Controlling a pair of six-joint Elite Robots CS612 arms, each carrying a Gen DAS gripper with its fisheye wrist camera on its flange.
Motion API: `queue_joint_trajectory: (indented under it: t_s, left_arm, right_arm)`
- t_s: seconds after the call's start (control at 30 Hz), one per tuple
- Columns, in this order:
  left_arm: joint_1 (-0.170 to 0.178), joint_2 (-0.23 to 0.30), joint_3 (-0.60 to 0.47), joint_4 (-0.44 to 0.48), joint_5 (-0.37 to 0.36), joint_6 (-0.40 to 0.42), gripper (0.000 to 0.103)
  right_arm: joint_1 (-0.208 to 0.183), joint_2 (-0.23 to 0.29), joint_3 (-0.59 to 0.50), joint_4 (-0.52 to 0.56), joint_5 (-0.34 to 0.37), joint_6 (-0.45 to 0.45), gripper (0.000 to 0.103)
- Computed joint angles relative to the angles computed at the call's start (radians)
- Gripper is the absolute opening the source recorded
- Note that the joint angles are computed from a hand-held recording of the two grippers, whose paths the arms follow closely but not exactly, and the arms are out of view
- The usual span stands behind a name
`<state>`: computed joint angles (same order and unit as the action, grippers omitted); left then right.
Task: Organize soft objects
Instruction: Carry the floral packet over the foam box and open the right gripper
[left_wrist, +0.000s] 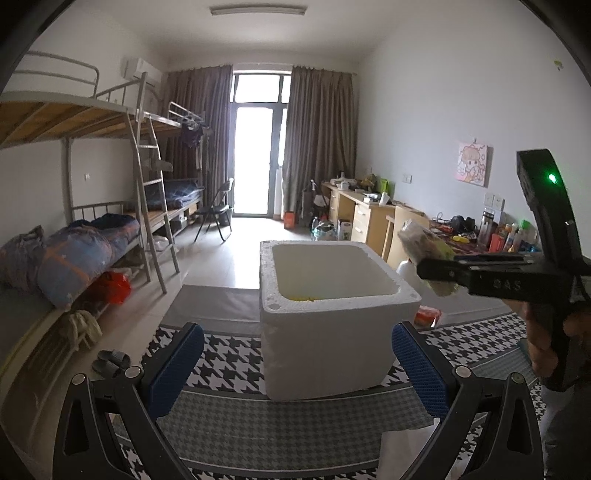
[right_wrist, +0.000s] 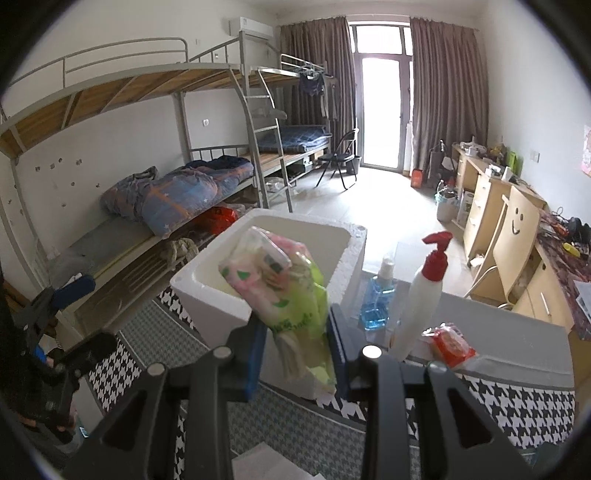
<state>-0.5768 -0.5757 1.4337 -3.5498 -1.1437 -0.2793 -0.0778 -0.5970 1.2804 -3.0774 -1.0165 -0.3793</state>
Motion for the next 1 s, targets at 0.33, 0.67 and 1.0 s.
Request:
queue_joint_trajectory:
  t_s: [0.33,0.67,1.0]
  left_arm:
    - [0.008,-0.002,0.012,0.032,-0.002,-0.041,0.102]
    - [0.005,-0.007,0.028,0.022,-0.015,-0.055,0.102]
    - [0.002,-0.010,0.038,0.029,-0.011,-0.069,0.102]
  right_arm:
    - [0.017,0.022,-0.059,0.065,-0.015,0.003,0.037]
    - [0.029,0.056,-0.128,0.143,-0.045,0.002,0.037]
    - [0.043,0.076,-0.173,0.192,-0.059,0.002,0.037]
